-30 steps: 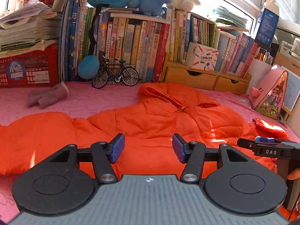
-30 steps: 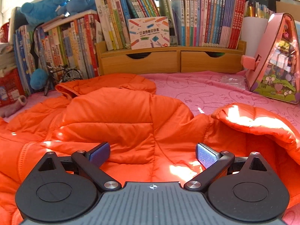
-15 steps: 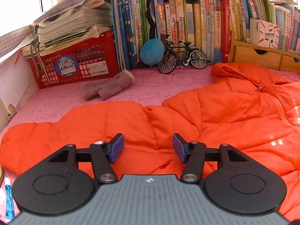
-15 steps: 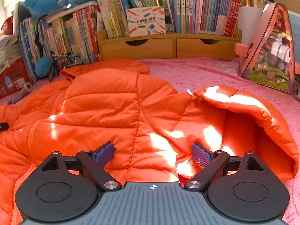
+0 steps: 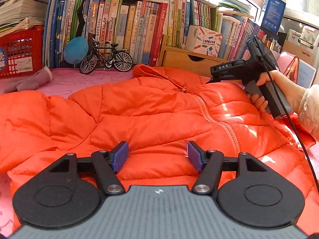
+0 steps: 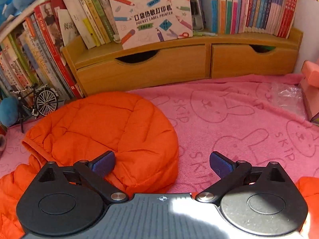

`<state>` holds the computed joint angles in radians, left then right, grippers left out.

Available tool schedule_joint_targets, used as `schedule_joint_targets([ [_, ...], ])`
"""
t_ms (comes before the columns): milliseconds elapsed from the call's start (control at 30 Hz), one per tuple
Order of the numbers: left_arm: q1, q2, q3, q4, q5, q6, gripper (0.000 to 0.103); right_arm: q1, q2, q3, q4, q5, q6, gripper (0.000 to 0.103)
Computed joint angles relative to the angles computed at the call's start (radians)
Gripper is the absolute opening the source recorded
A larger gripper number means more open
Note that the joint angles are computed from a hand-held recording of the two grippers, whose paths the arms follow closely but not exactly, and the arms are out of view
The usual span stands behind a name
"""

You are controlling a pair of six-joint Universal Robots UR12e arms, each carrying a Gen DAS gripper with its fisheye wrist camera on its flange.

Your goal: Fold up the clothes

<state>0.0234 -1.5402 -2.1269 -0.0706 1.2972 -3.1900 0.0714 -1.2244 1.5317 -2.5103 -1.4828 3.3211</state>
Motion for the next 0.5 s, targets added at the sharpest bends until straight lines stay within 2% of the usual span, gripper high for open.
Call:
schedule_joint_targets([
  [33,0.004,-0.001,0.001,-0.002,-0.013,-0.003,0.068,0.001,0.007,-0.007,0.006,0.011,0.000,0.101],
  [67,0.009,-0.003,0.001,-0.003,-0.029,-0.007,0.069,0.003,0.014,-0.013,0.012,0.023,0.001,0.088],
  [100,0.015,-0.004,0.001,-0.004,-0.047,-0.015,0.070,0.009,0.019,-0.019,0.012,0.027,-0.018,0.066],
  [133,0.020,-0.005,0.000,-0.005,-0.060,-0.023,0.070,0.015,0.020,-0.022,0.005,0.038,-0.037,0.048],
  [167,0.023,-0.005,0.000,-0.003,-0.067,-0.029,0.070,0.019,0.019,-0.022,-0.004,0.061,-0.037,0.025],
  [200,0.025,-0.005,-0.002,0.000,-0.071,-0.035,0.070,0.023,0.018,-0.022,-0.014,0.084,-0.038,0.018],
  [233,0.026,-0.005,-0.004,0.004,-0.075,-0.039,0.070,0.029,0.017,-0.018,-0.039,0.100,-0.049,0.015],
  [267,0.025,-0.004,-0.005,0.007,-0.074,-0.041,0.070,0.038,0.011,-0.006,-0.106,0.111,-0.077,0.014],
  [367,0.021,-0.003,-0.006,0.013,-0.063,-0.040,0.070,0.063,0.003,0.024,-0.383,0.165,-0.174,0.012],
  [433,0.014,-0.002,-0.004,0.010,-0.046,-0.028,0.070,0.070,0.010,0.025,-0.576,0.223,-0.212,0.012],
  [500,0.005,0.000,0.003,0.004,-0.020,-0.004,0.070,0.074,0.024,0.012,-0.738,0.246,-0.241,0.012],
])
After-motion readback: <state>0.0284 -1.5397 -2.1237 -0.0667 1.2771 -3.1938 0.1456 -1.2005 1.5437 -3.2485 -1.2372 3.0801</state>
